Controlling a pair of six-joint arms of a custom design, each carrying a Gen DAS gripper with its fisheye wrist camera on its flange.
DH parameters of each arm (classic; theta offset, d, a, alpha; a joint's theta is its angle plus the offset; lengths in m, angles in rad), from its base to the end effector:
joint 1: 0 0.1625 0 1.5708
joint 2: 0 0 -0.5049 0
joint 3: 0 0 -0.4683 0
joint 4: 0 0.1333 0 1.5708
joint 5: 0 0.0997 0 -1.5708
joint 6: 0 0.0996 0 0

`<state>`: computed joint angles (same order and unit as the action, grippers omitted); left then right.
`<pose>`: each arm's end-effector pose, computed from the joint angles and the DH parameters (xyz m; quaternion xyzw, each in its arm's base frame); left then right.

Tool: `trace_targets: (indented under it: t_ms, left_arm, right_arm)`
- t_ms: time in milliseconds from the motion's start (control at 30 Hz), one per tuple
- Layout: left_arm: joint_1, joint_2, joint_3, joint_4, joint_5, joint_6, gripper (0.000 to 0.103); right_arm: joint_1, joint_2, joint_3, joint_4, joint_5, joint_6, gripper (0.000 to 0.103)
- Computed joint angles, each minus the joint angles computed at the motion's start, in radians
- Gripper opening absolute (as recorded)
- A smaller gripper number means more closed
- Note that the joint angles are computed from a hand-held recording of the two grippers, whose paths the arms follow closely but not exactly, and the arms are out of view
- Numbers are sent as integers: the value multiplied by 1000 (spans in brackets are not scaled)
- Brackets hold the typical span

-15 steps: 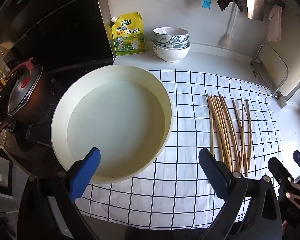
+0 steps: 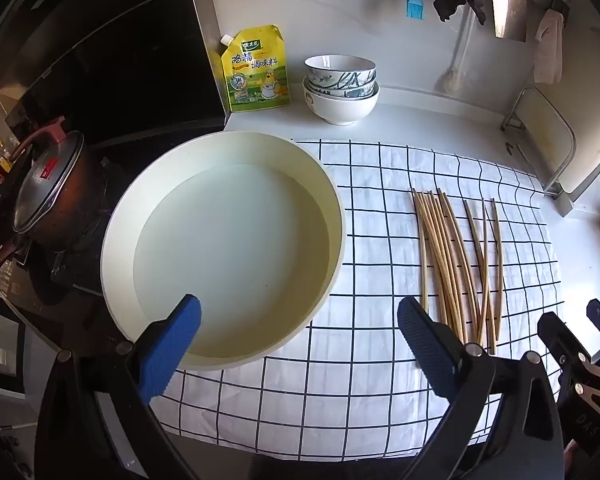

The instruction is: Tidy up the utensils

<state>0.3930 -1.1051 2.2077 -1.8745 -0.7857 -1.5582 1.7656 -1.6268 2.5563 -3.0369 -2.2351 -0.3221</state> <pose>-0.3443 -0.3632 0.0751 -0.0148 0.8640 -0.2728 0.4229 0.1436 -0.3566 0.2749 0.1494 -0.9033 0.2301 0.3297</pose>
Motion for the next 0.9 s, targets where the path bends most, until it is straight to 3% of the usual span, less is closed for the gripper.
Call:
trace_targets:
  t_ms: [900]
  left_arm:
    - [-10,-15,11,12,14,-14,97]
  right_arm:
    - [7,10,6,-28,0,-4,94]
